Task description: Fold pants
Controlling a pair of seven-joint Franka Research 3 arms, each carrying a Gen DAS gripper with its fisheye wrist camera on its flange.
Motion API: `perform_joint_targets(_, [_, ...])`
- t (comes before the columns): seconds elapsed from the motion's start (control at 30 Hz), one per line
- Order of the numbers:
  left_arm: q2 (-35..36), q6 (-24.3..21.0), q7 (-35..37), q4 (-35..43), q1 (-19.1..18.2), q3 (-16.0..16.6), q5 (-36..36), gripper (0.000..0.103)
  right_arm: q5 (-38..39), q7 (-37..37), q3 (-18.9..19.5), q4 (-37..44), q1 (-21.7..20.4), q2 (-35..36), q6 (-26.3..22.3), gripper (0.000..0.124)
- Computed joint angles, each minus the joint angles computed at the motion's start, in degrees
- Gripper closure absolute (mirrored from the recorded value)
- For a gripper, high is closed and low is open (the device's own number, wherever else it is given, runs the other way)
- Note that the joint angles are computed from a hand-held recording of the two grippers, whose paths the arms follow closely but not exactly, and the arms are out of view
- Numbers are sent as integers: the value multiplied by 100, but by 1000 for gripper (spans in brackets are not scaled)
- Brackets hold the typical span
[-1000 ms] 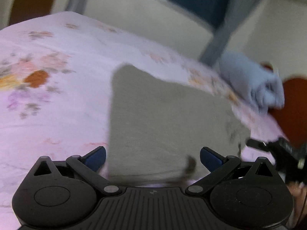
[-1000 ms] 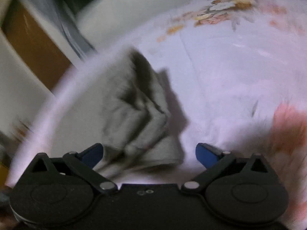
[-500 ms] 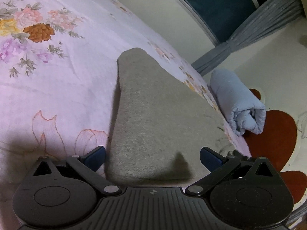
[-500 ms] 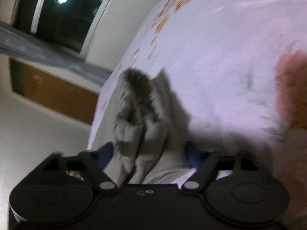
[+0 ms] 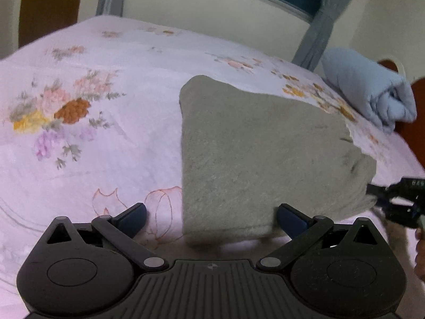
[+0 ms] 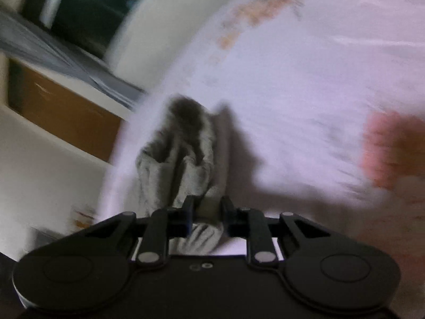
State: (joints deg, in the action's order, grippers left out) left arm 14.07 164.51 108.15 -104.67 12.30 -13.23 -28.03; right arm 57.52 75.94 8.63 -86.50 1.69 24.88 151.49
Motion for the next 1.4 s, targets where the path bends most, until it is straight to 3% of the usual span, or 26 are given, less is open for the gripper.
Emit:
perform_joint_targets(0.1, [-60, 50, -99, -76, -100, 126, 363, 0, 659, -935, 253, -327, -1, -251, 826, 103])
perform_joint_targets(0.17, [-90, 38, -118, -97, -104, 134, 459, 0, 580, -1077, 157, -223, 197, -238, 1099, 96])
perform_joint_targets(0.23, [-86, -25, -116, -56, -80, 109, 439, 0, -367, -446, -217, -143, 595, -154, 1514, 75])
perform_joint_targets(0.27, [-80, -38, -88, -42, -72, 97, 425, 0, -354, -492, -110, -79, 519, -110, 1639, 43])
perform_joint_targets(0.3, [-63, -34, -40, -25, -58, 81, 399, 0, 47, -877, 176, 29, 242, -44, 1523, 27])
perform_joint_targets(0.37, [-12, -149, 30, 48, 13, 15, 204, 0, 559, -1135, 463, 175, -177, 59, 963, 28])
perform_joint_targets(0.4, [16, -195, 46, 78, 53, -20, 48, 0, 714, -1046, 466, 243, -294, 115, 478, 35])
perform_joint_targets(0.47, [36, -256, 58, 100, 97, -47, -185, 0, 217, -398, 138, 137, -126, 75, 69, 48])
perform_joint_targets(0.53, [13, -214, 101, 63, 77, -31, -240, 0, 687, -491, 279, 83, -316, 133, -396, 49])
perform_joint_targets(0.6, [-7, -232, 134, 48, 67, -16, -283, 0, 1286, -1002, 386, -140, -388, 44, -305, 51])
perform_joint_targets(0.73, [-42, -245, 143, 27, 37, 28, -359, 0, 2509, -1687, 412, -215, -498, 54, -602, 50])
perform_joint_targets(0.83, [-30, -246, 36, 28, -4, 77, -327, 0, 2371, -1672, 274, 264, -306, 374, -717, 44])
perform_joint_targets(0.9, [-38, -273, -28, 20, -15, 88, -322, 0, 1951, -1268, 177, 708, -111, 677, -626, 43])
perform_joint_targets(0.93, [-44, -272, -29, 12, -20, 87, -317, 0, 1587, -843, 106, 949, -5, 820, -667, 52])
perform_joint_targets(0.97, [-49, -278, -11, 9, -19, 84, -318, 0, 1222, -388, 72, 1072, 62, 885, -656, 87])
perform_joint_targets(1.03, [-64, -295, 27, 19, 9, 59, -410, 0, 1246, 42, 200, 1161, 41, 862, -528, 90])
perform_joint_targets(1.13, [-114, -255, 519, 14, 163, -98, -1020, 0, 1583, -246, 407, 627, -81, 317, -387, 91])
perform_joint_targets(1.2, [-108, -349, 499, 52, 120, -21, -1059, 0, 526, 399, -37, 400, 306, 280, -223, 91])
perform_joint_targets(1.27, [-109, -432, 425, 92, 72, 64, -1000, 0, 455, 534, 147, 480, 42, 552, -507, 92])
perform_joint_targets(1.33, [-165, -242, 707, 58, 96, 27, -1194, 0, 907, -132, 283, 294, -113, 353, -357, 79])
perform_joint_targets(1.4, [-92, -123, 990, 230, 157, -67, -1548, 0, 523, -404, 81, -122, 213, -77, 496, 52])
